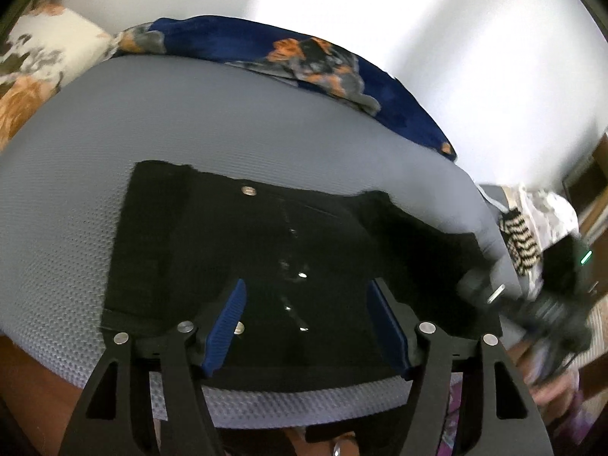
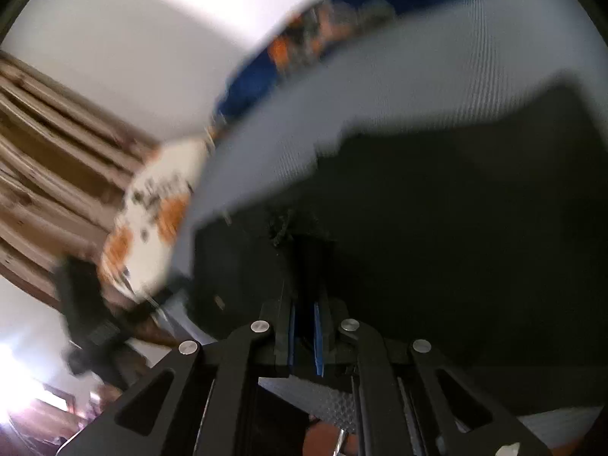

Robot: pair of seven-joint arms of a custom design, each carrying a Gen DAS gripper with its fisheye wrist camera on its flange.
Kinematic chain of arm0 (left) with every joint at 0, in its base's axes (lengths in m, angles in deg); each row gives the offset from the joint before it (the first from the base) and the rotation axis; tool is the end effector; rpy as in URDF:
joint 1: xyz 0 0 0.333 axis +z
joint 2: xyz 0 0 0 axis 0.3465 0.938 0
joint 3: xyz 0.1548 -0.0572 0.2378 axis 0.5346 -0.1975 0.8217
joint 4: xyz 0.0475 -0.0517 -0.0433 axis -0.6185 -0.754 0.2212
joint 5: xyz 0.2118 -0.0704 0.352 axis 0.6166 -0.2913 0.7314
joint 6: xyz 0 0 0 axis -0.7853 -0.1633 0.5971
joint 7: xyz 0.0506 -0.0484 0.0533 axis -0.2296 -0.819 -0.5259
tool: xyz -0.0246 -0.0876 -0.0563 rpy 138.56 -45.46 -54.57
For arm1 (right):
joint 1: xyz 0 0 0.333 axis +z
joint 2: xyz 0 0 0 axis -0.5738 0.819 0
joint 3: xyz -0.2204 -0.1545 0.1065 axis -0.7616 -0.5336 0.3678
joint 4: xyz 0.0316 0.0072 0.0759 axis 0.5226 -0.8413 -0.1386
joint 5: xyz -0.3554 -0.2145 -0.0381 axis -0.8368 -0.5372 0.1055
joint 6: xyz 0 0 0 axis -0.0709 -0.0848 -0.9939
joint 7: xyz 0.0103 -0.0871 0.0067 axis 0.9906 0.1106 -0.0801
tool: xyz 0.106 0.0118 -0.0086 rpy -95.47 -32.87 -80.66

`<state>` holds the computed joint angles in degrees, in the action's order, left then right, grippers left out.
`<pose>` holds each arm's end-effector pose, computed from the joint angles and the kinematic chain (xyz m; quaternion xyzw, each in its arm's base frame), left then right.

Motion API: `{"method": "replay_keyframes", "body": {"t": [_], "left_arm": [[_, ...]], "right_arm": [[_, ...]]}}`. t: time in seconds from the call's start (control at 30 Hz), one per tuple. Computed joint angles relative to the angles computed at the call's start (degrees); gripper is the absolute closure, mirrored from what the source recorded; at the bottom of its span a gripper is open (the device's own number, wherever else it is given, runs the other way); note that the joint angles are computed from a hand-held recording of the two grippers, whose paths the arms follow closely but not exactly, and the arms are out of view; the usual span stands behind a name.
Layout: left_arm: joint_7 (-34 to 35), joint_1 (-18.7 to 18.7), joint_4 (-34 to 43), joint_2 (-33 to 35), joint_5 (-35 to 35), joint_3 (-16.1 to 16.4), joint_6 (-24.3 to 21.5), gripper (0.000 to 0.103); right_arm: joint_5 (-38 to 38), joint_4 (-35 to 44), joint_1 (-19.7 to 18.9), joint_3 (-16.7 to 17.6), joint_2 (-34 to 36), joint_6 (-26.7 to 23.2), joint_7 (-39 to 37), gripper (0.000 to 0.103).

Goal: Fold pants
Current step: 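Fold the leg end over toward the waistband with the right gripper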

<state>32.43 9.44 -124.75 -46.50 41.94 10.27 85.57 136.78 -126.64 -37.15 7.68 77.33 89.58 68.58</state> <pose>0.5016 -0.2200 0.4527 -0.7878 0.5287 -0.3066 0.0762 0.6167 0.0162 0.3838 -0.7376 0.5288 0.1618 0.3874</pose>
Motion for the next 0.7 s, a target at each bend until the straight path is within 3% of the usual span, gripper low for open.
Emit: {"method": "replay_keyframes", "body": {"t": [0.13, 0.4, 0.7], "left_arm": [[0.5, -0.3, -1.4, -0.6, -1.7, 0.5, 1.4, 0.036], [5.1, -1.6, 0.4, 1.2, -4.1, 0.7, 0.5, 0.036], [5.5, -1.4, 0.9, 1.9, -4.2, 0.6, -0.1, 0.036]], "right_arm": [[-2.3, -4.3, 1.8, 0.4, -2.6, 5.7, -3.2, 0.095], [-5.8, -5.6, 3.7, -0.1, -5.4, 8.1, -6.2, 0.095], [-9.3, -10.7, 6.2, -0.3, -9.5, 14.8, -12.7, 0.094]]}}
